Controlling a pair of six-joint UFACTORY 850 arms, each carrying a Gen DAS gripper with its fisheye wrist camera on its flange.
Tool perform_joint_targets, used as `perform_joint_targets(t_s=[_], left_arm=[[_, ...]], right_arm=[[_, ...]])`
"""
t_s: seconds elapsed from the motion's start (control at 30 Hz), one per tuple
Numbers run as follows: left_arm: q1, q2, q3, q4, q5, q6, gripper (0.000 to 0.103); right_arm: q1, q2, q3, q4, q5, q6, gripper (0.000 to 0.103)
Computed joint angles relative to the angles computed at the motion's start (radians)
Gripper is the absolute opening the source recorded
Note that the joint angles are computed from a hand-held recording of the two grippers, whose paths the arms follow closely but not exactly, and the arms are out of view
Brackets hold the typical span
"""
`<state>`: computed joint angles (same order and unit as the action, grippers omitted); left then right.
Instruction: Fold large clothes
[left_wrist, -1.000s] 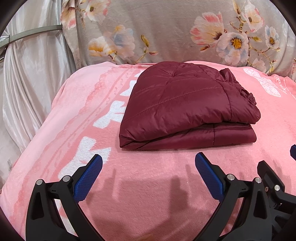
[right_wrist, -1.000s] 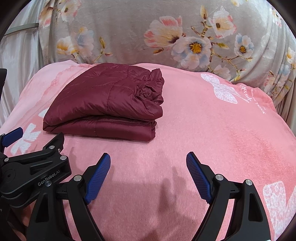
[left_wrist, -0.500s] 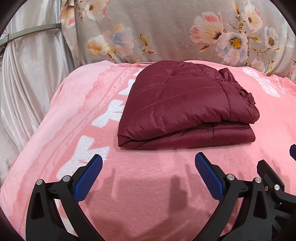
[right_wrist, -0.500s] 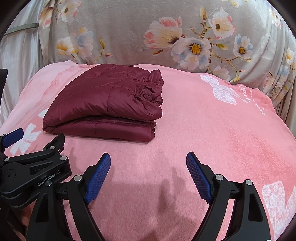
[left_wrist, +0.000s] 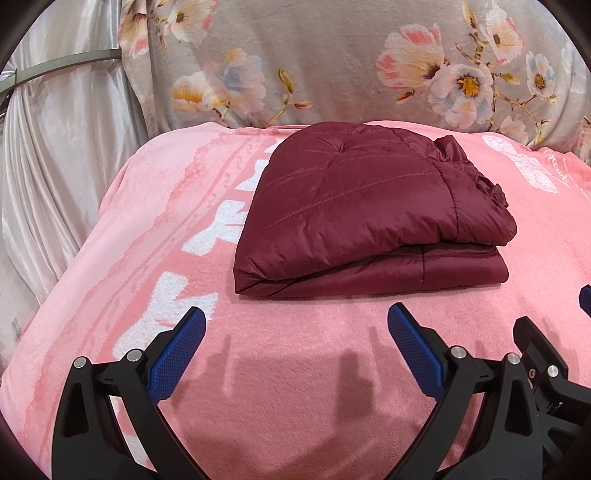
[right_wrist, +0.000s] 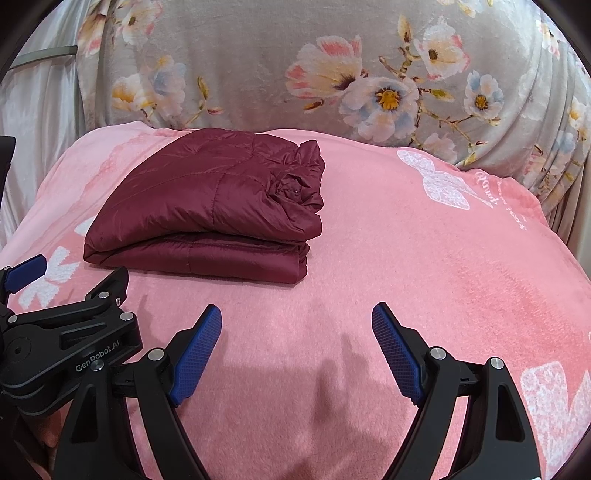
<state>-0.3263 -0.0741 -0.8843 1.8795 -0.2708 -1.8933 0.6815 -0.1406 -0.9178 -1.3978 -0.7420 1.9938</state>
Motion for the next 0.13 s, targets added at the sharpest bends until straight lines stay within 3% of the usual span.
perform_joint_targets(t_s=[0.13], left_arm=[[-0.002, 0.001, 0.001, 0.003, 0.002, -0.005, 0.095]], right_arm=[[-0.006, 0.004, 0.002, -0.003, 0.001, -0.004, 0.082]])
